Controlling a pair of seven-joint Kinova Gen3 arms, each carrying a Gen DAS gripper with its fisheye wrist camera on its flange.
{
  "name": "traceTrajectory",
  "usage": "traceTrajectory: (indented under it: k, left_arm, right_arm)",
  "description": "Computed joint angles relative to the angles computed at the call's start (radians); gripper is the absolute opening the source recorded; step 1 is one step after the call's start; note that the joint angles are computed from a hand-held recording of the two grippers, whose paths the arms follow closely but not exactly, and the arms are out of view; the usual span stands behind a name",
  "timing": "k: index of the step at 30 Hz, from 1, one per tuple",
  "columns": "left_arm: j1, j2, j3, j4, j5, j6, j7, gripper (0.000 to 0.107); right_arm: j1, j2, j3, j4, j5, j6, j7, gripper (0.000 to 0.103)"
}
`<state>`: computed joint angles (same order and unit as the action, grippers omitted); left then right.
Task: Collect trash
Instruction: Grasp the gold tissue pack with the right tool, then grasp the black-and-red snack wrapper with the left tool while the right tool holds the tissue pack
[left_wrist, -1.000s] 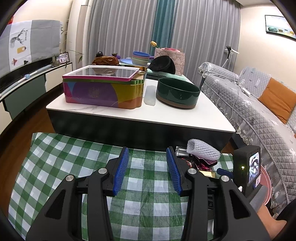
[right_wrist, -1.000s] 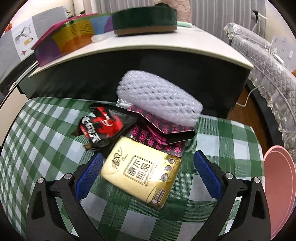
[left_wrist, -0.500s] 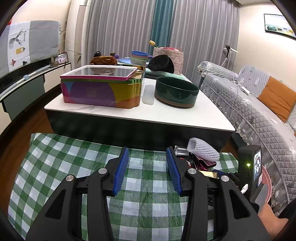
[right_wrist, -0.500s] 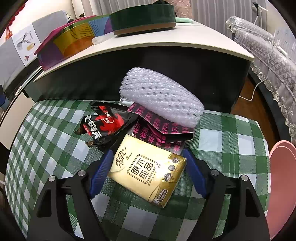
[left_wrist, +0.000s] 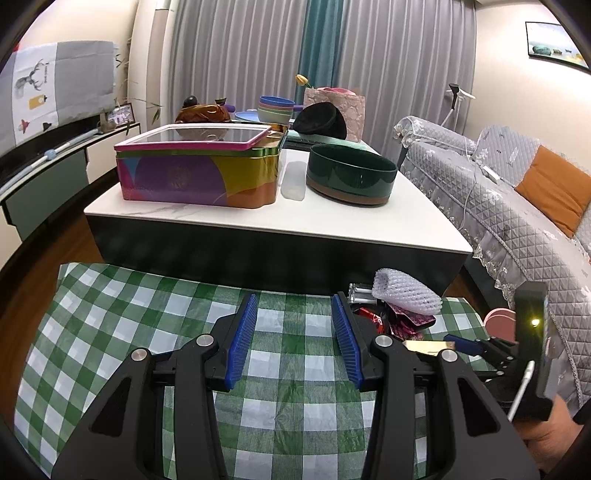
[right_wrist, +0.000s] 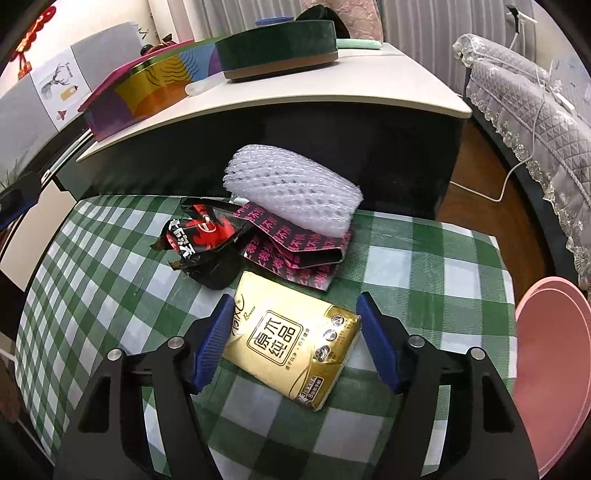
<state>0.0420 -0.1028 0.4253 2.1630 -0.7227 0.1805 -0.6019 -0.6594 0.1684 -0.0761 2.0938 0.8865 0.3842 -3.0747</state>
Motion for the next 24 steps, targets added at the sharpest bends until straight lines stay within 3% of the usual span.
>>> traceTrajectory:
  k: [10, 17, 24]
  left_arm:
    - [0.045, 0.028, -0.032, 0.008, 0.014, 0.000, -0.025, 0.042]
    - [0.090, 0.067, -0.028, 0.007, -0.165, 0.007, 0.149, 0.042]
    - [0.187, 0.108, -0.079, 0.008, -0.316, 0.015, 0.310, 0.042]
  right_arm:
    - [0.065, -0.106, -0.051, 0.090, 0.018, 0.002, 0.015, 0.067]
    - [0.160, -0.189, -0.109, 0.156, -0.013, 0.008, 0.043, 0.067]
    - [0.239, -0.231, -0.152, 0.203, -0.062, -0.002, 0.100, 0.067]
